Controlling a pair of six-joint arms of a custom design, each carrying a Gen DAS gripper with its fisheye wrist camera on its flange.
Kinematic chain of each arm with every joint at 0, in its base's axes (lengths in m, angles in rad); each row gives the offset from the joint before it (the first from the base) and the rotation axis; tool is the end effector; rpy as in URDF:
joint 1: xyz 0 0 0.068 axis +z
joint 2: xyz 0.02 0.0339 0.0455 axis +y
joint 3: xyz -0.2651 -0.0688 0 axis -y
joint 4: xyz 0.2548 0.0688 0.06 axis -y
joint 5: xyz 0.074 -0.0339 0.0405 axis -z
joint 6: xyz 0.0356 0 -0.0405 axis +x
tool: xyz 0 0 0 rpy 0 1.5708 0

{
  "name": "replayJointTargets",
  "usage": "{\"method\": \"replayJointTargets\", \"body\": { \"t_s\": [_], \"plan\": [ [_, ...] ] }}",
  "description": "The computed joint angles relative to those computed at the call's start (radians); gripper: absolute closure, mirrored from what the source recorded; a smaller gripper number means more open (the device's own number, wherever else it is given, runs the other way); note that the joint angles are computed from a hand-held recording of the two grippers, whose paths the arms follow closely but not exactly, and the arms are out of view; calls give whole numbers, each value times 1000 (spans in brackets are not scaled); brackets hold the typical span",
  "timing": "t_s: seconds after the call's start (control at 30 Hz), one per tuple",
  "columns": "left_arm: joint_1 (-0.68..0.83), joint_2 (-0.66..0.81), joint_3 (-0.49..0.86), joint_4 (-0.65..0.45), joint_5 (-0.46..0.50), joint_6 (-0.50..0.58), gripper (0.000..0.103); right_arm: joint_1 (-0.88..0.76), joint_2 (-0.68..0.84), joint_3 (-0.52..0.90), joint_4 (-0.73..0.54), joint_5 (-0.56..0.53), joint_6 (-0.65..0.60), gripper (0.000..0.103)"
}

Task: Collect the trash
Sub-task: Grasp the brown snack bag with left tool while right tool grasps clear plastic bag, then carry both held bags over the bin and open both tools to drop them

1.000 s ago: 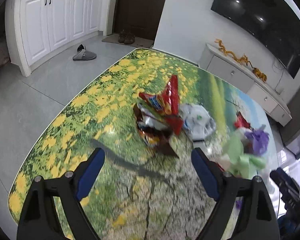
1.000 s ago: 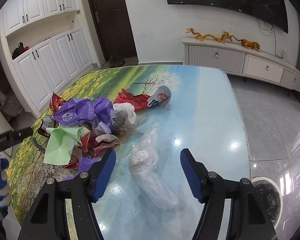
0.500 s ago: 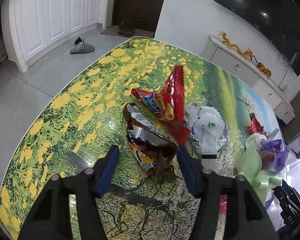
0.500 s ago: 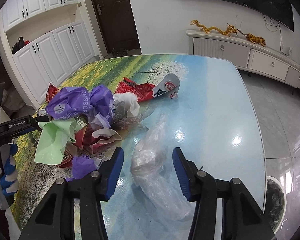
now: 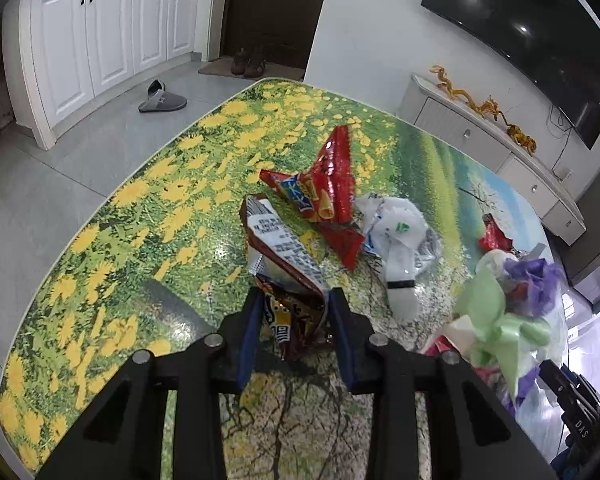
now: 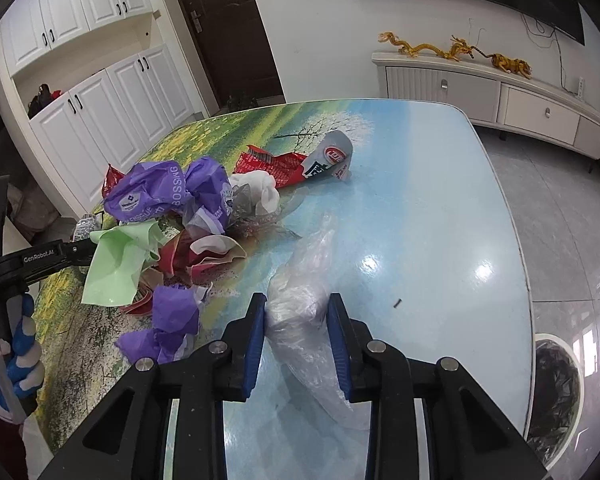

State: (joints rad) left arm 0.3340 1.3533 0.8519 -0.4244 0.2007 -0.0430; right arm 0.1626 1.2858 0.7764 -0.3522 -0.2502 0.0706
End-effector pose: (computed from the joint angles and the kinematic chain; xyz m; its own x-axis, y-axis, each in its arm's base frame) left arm 0.2674 0.0853 0.2155 -0.7453 -0.3032 -0.5938 -0.2403 0.9529 -0.1850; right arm 0.2629 0.0521 0.2137 -0.7693 -0.0569 -0.6363 -0.2623 0.9363 0.2334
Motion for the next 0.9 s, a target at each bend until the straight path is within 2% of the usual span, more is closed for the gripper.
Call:
{"method": "replayJointTargets", "body": {
  "t_s": [0.3,0.43,0.53,0.7,0.9],
  "plan": [
    [-41,-288,-23,-156,13,35,72,-59,-192,-54,-73,-56,7,74],
    [-148,-394,10,-232,-5,11,72,-140,-284,-63,-119,-100,-4,74],
    [-304,-428,43,-261,-53,-45,72,-257,-337,-67,-153,-159,-40,74],
    [-652,-370,101,-237,-179,-157,72,-566,-369,-63,-221,-297,-161,74],
    [-1015,-103,221,-153,-299,-237,72,-951,-202,-50,-238,-428,-347,74]
  ]
}}
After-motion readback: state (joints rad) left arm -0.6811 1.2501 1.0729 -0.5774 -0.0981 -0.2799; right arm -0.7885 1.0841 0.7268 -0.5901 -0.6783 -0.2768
